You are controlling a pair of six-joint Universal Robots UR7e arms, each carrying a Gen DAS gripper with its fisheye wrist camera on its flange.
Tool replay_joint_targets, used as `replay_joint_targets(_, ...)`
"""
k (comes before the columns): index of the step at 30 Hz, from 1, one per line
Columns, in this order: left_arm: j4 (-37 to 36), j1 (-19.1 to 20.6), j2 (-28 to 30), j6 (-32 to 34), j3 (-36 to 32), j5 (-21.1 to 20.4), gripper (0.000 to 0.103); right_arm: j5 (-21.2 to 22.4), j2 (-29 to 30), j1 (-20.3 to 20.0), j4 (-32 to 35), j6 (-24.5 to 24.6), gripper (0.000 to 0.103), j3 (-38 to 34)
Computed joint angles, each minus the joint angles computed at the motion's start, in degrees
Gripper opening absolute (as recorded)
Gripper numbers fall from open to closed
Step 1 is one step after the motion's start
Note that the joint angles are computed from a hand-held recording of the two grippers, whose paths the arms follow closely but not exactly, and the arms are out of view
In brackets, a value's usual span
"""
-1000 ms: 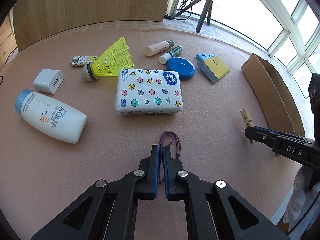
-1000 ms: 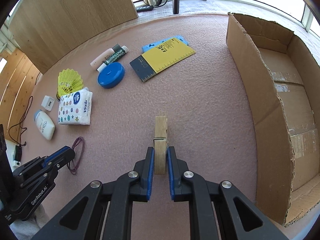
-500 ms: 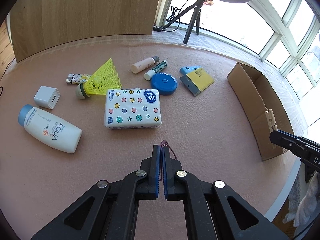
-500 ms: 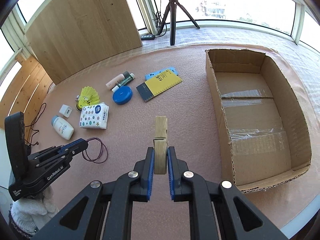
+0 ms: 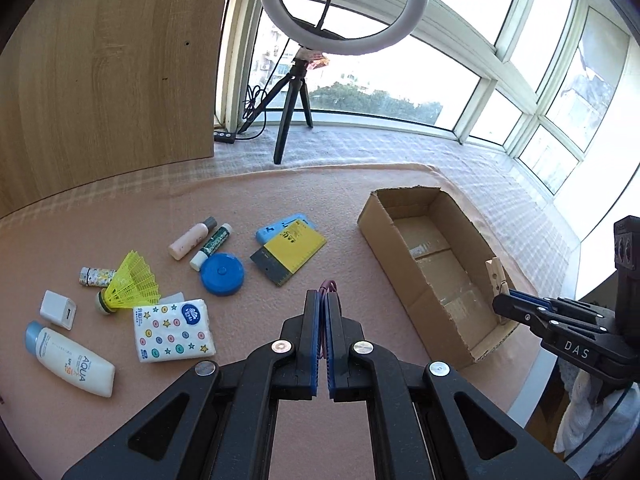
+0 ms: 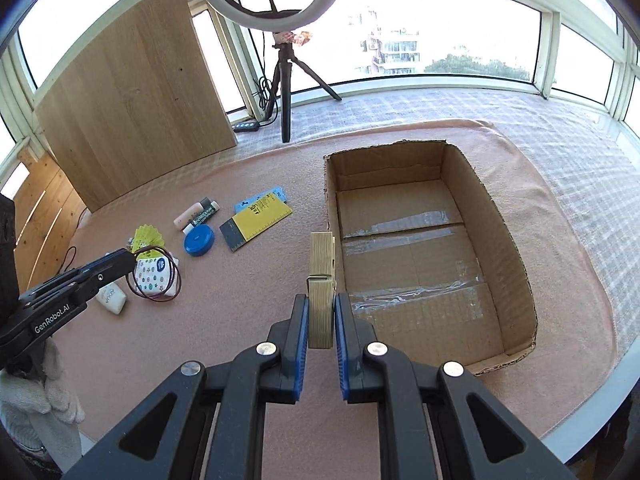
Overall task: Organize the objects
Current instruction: 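Carry both items over the box and open both tools to drop them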
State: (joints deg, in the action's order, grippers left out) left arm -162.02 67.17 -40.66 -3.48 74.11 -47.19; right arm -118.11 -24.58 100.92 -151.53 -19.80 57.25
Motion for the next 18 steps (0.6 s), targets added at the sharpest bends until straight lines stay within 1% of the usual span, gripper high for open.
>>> replay_joint_targets(5, 2.8, -0.8, 5.9, 3.1, -9.2, -2.3, 0.002, -1.6, -1.1, -1.0, -1.6, -0.8, 0.012, 0.1)
replay_joint_targets(9, 5.9, -1.3, 11.1, 4.8, -17.0, -3.8, 0.002, -2.4, -1.4, -1.9, -1.6, -1.3, 0.012, -0.6)
replay_joint_targets(15, 12.5, -1.5, 19.7, 6.3, -30.7, -5.3, 0.002, -2.9, -0.9, -3.0, -0.8, -2.1, 0.012, -2.7)
replay_joint_targets(18, 16.8, -1.3, 24.5, 6.5, -38.9, -5.6, 0.002, -2.9, -0.4, -3.5, -0.1, -2.2, 0.012, -4.0)
